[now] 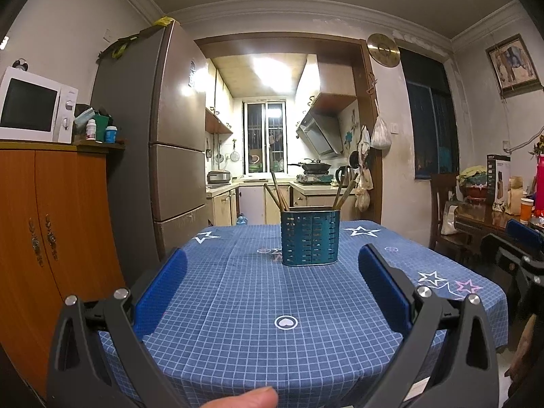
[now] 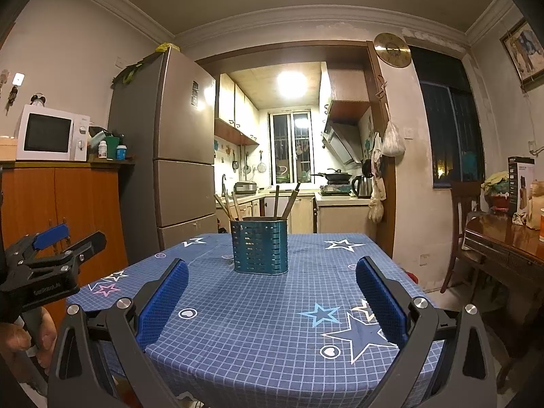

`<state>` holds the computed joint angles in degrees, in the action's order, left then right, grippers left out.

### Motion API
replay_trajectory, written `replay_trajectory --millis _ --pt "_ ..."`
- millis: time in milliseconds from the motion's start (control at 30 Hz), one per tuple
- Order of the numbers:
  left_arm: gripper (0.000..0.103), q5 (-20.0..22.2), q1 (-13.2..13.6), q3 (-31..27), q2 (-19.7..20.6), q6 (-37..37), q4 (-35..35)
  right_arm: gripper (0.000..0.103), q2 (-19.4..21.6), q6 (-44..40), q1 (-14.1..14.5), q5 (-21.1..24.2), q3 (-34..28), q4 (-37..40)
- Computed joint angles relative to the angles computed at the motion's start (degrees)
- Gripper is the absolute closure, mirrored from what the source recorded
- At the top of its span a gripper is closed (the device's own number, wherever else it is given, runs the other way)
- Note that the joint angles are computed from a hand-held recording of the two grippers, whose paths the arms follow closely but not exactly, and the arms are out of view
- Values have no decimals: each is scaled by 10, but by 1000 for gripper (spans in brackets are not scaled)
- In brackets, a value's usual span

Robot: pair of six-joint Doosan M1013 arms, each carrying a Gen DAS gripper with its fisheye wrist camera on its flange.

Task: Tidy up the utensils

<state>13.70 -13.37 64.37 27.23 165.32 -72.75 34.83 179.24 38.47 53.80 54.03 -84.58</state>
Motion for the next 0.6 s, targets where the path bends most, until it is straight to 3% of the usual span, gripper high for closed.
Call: replay_trajectory --millis 300,600 --pt "6 1 -1 0 2 -9 12 5 2 -11 -2 -3 -6 0" --pt "6 -1 0 4 0 30 -25 5 1 -10 -6 -4 -4 5"
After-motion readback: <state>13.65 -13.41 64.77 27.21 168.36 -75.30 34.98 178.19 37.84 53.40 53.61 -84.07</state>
